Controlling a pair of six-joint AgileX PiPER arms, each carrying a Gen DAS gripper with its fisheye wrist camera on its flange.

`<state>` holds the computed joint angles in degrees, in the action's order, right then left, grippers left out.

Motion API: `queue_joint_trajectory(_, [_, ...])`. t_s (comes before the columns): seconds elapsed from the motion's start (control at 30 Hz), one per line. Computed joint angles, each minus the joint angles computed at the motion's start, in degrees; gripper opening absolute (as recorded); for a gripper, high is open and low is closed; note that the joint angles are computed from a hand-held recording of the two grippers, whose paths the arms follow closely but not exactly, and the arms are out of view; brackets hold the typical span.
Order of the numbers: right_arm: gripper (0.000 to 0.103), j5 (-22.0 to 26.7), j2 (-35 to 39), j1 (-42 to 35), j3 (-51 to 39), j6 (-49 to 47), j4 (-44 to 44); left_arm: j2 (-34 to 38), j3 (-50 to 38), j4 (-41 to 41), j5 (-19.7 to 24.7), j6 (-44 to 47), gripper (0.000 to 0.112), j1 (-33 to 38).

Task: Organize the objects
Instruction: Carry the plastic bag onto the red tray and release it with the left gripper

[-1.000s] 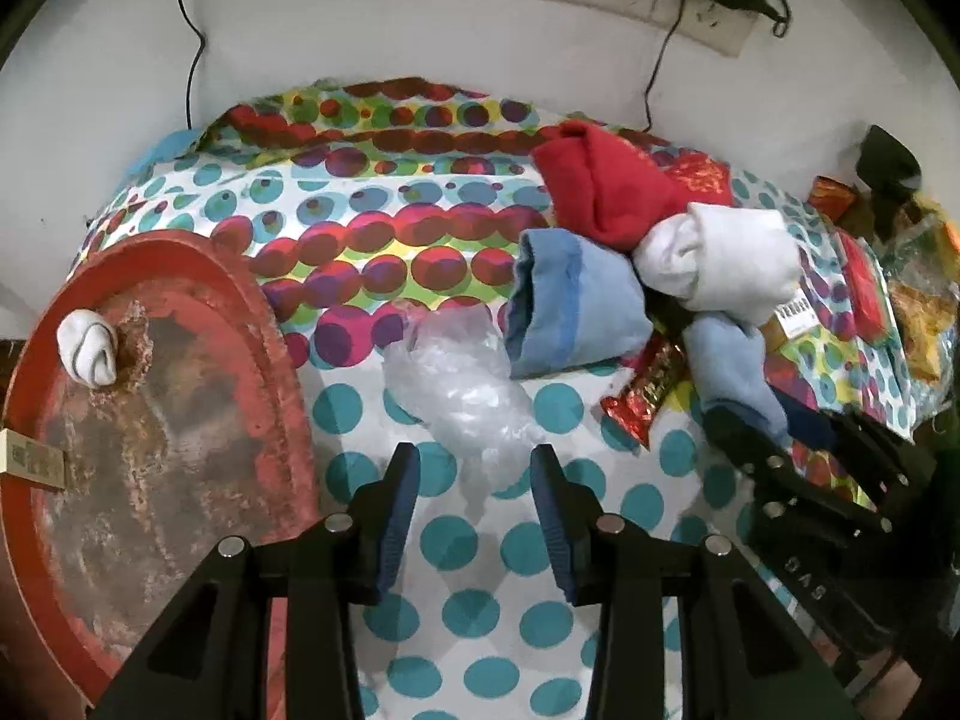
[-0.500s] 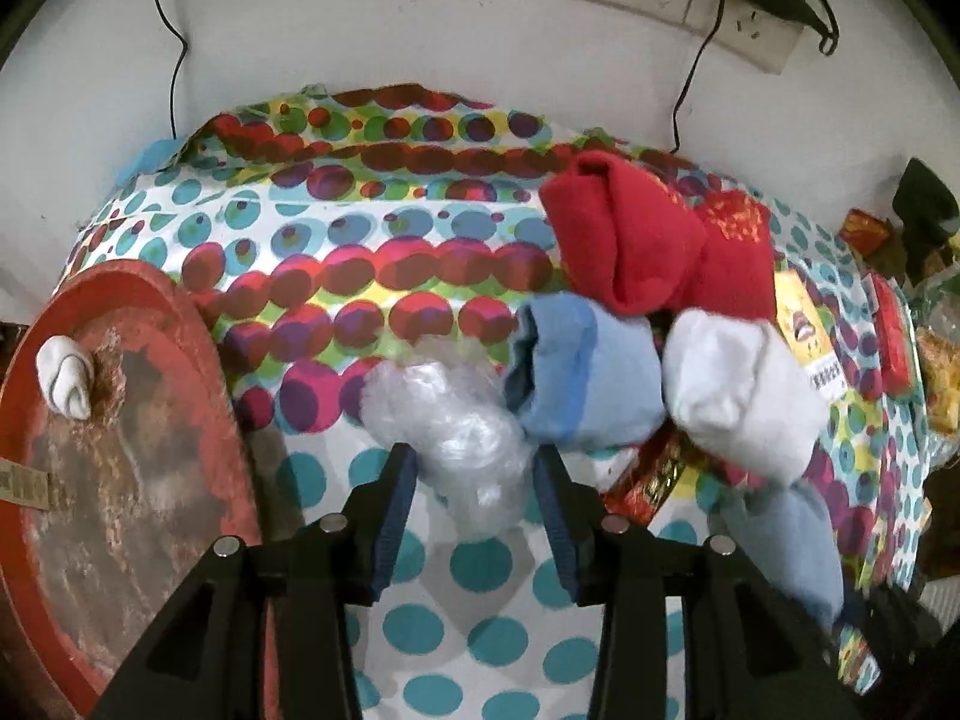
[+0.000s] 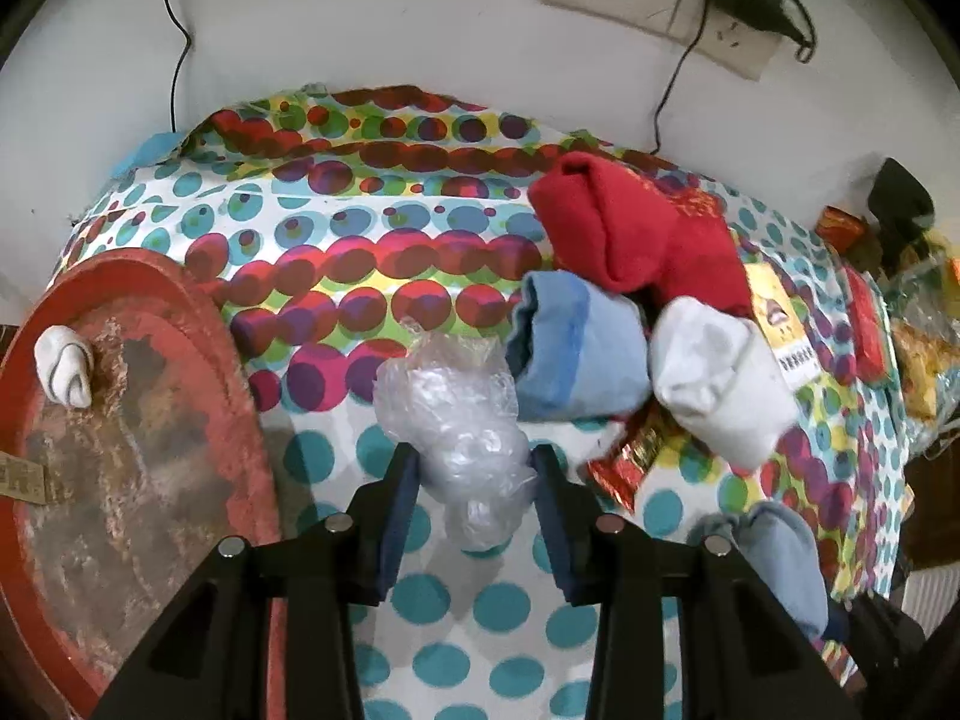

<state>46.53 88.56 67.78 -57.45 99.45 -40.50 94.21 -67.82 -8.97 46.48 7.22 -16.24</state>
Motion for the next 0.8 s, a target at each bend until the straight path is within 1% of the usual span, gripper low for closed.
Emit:
queue_joint_trajectory(0.27, [0.026, 3.0, 0.6, 2.1, -2.3, -0.5, 0.4, -6.4, 2.1, -1.3, 3.2, 3.6, 0.039, 2.7])
queue_joint_trajectory(0.47, [0.026, 6.0, 1.2, 4.2, -4.5, -0.5, 0.1, -10.4, 2.3, -2.5, 5.9, 7.2, 0.039, 6.5])
queue_joint_trajectory(0.6, [0.026, 7.7, 1.6, 5.2, -5.7, -0.3, -0.1, -12.0, 1.7, -4.9, 8.6, 11.1, 0.039, 11.2])
queue_joint_trajectory(0.8, [0.026, 9.2, 2.4, 6.1, -7.3, -0.7, 0.0, -13.2, 1.3, -5.4, 10.3, 15.0, 0.039, 16.8])
